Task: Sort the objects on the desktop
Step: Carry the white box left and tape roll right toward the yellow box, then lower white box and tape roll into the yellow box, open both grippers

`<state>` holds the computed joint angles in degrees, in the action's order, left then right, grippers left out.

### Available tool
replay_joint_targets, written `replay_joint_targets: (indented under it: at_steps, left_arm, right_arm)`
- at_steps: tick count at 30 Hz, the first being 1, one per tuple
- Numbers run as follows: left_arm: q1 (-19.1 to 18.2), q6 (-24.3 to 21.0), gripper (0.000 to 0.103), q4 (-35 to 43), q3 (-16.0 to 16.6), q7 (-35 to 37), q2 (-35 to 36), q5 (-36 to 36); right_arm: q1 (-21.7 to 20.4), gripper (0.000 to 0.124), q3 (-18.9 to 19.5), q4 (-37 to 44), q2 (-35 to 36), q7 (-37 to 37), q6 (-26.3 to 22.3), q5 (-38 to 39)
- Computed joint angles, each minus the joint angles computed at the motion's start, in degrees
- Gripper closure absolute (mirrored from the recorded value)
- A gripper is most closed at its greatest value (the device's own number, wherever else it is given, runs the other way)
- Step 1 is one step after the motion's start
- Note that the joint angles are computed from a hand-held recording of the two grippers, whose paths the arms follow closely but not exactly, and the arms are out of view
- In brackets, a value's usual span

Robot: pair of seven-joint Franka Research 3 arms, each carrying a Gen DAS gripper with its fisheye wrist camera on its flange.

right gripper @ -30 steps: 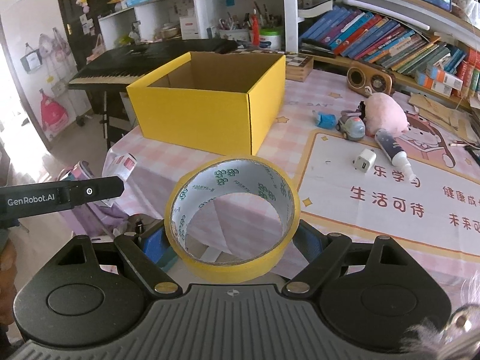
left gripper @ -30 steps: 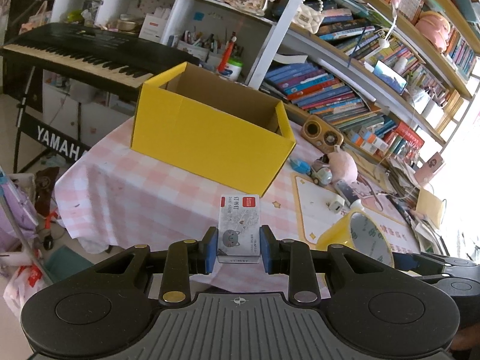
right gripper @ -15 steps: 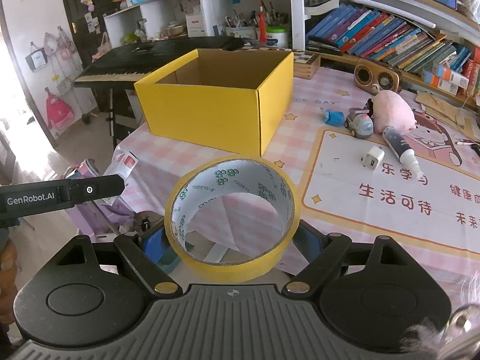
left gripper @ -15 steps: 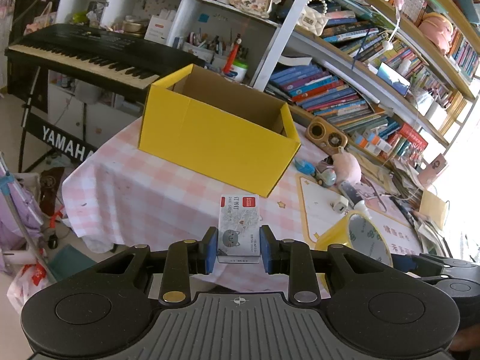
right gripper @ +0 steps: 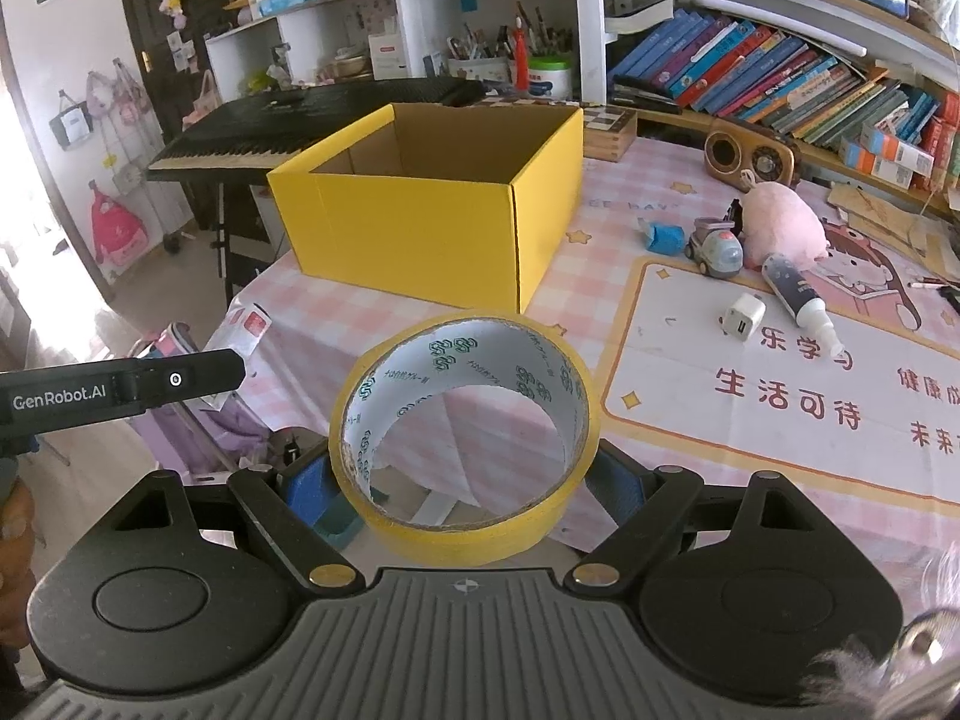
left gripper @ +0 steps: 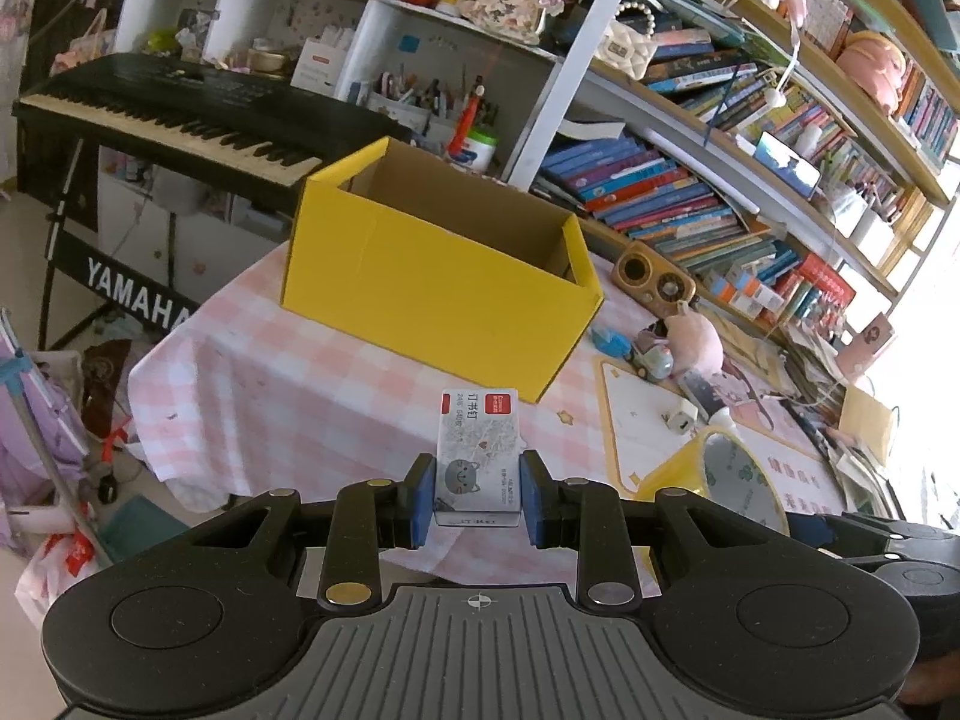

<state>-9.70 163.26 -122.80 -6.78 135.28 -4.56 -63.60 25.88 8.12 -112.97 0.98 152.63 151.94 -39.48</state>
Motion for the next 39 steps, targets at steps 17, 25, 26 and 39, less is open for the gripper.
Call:
replay_joint_targets:
  at_steps: [17,25,26,39]
  left_arm:
    - [0.9,1.1,0.075,2.1,-0.3,1.3,1.5,-1.5]
    - [2.0,2.4,0.075,6.4,-1.6,0.7,4.6,-0.7]
    - [2.2,2.6,0.075,7.1,-1.9,0.7,5.1,-0.7]
    - [5.5,7.5,0.075,22.1,-7.4,-8.2,17.3,12.0]
  right_arm:
    - [1.7,0.039,-1.3,4.7,3.6,-2.4,0.0,-0.4]
    - [2.4,0.039,-3.0,8.0,6.3,-6.0,1.7,1.5]
    - [2.4,0.039,-3.3,8.6,6.7,-6.5,2.1,1.8]
    - [1.5,0.039,-7.1,21.5,16.2,-23.2,6.7,12.6]
